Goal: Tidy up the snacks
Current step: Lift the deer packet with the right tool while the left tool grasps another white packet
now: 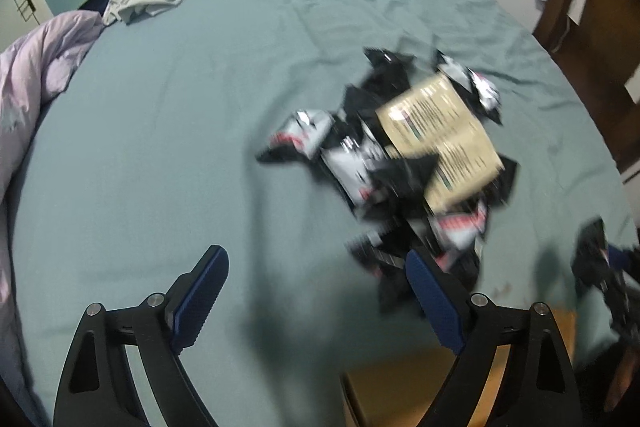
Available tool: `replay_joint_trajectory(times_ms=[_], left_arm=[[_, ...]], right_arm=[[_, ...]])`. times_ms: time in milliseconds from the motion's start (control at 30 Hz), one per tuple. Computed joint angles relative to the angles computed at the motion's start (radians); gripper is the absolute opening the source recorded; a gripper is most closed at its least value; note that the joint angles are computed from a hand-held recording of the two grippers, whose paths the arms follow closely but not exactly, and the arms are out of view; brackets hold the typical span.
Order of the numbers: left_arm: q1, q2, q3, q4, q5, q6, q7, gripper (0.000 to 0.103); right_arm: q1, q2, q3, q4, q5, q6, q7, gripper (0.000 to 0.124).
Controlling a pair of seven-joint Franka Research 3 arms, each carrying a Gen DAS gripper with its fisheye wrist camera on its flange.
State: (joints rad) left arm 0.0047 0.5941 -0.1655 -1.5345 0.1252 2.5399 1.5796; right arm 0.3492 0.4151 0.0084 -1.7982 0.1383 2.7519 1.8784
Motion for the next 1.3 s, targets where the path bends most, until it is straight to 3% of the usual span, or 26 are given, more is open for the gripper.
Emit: replay_joint_trajectory(times_ms=[167, 500, 567, 667, 733, 833, 967, 1067, 1200, 1300], left_arm=[[-0.020, 0.128, 0.027, 0.178, 0.032, -0.016, -0.026, 0.092], [-0.036, 0.417, 0.019, 0.629, -0.006, -0.196, -0.018, 0.092], [-0.041, 0.464, 0.020, 0.702, -0.011, -0.240, -0.010, 0.086], [-0.046, 0.526, 0.022, 0.800, -0.025, -0.303, -0.004, 0.064], [-0.052, 0.496, 0.042, 0.736, -0.007, -0.252, -0.020, 0.058], [-0.056, 0.417, 0.057, 0.596, 0.028, -0.167, -0.026, 0.040], [-0.034, 0.298, 0.050, 0.415, 0.037, -0.076, -0.065, 0.031], [-0.012, 0.214, 0.035, 0.305, 0.025, -0.055, -0.087, 0.030], [-0.008, 0.085, 0.045, 0.134, 0.056, 0.022, -0.108, 0.030], [0.021, -0.012, 0.022, 0.016, 0.038, 0.062, -0.097, 0.030]], right_arm=[[-0.003, 0.026, 0.005, 0.034, 0.000, -0.018, -0.015, 0.036], [-0.006, 0.075, 0.005, 0.091, 0.012, -0.035, -0.036, 0.036], [-0.009, 0.081, 0.006, 0.096, 0.020, -0.032, -0.038, 0.036], [-0.020, 0.092, 0.017, 0.109, 0.039, -0.039, -0.056, 0.036], [-0.009, 0.094, 0.007, 0.110, 0.030, -0.038, -0.052, 0.036], [0.034, 0.084, -0.038, 0.092, -0.033, -0.011, -0.010, 0.036], [0.040, 0.058, -0.038, 0.050, -0.055, 0.044, 0.008, 0.036], [0.023, 0.036, -0.018, 0.014, -0.025, 0.072, 0.001, 0.036], [0.037, 0.000, -0.039, -0.034, -0.035, 0.103, 0.036, 0.036], [0.056, -0.024, -0.059, -0.067, -0.062, 0.125, 0.073, 0.036]])
